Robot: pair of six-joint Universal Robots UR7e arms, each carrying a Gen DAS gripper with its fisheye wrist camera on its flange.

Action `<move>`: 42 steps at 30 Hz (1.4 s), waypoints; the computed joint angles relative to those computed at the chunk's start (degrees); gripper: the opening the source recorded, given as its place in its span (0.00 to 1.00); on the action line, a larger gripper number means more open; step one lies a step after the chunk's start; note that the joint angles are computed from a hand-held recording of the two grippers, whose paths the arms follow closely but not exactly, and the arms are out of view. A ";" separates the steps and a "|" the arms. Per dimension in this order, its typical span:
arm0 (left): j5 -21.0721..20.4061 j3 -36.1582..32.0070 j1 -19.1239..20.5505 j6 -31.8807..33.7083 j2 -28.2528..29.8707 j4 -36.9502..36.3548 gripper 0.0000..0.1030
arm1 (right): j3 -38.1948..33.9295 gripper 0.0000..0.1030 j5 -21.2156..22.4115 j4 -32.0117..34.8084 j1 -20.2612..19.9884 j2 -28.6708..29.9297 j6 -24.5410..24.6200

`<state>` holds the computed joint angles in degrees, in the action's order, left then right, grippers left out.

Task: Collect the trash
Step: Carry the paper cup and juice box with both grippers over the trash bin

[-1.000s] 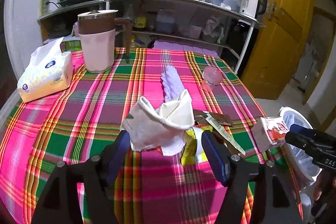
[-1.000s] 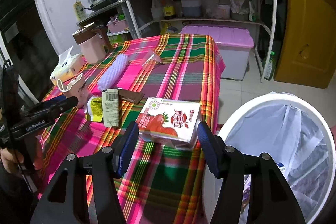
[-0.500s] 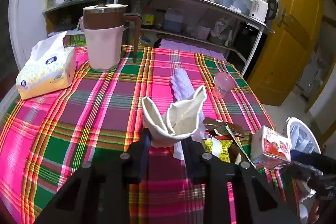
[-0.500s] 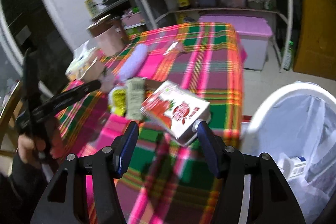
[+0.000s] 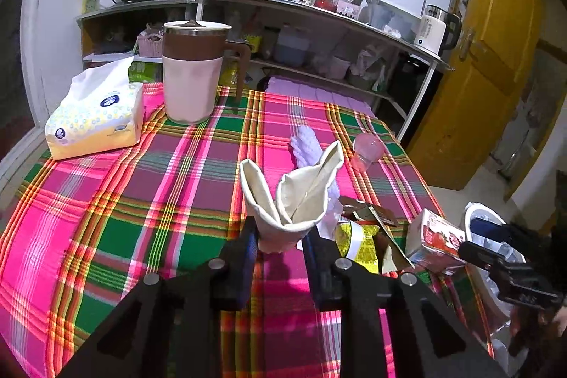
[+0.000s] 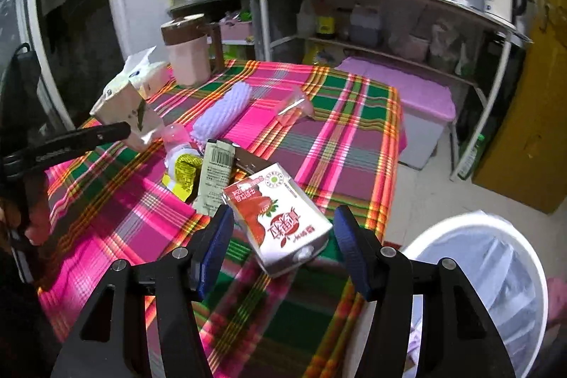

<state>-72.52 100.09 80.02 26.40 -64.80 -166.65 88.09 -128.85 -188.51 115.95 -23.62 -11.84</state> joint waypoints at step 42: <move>-3.94 12.75 -4.96 -0.11 -9.17 2.23 0.24 | 11.39 0.55 -5.08 -8.16 5.76 -3.97 13.78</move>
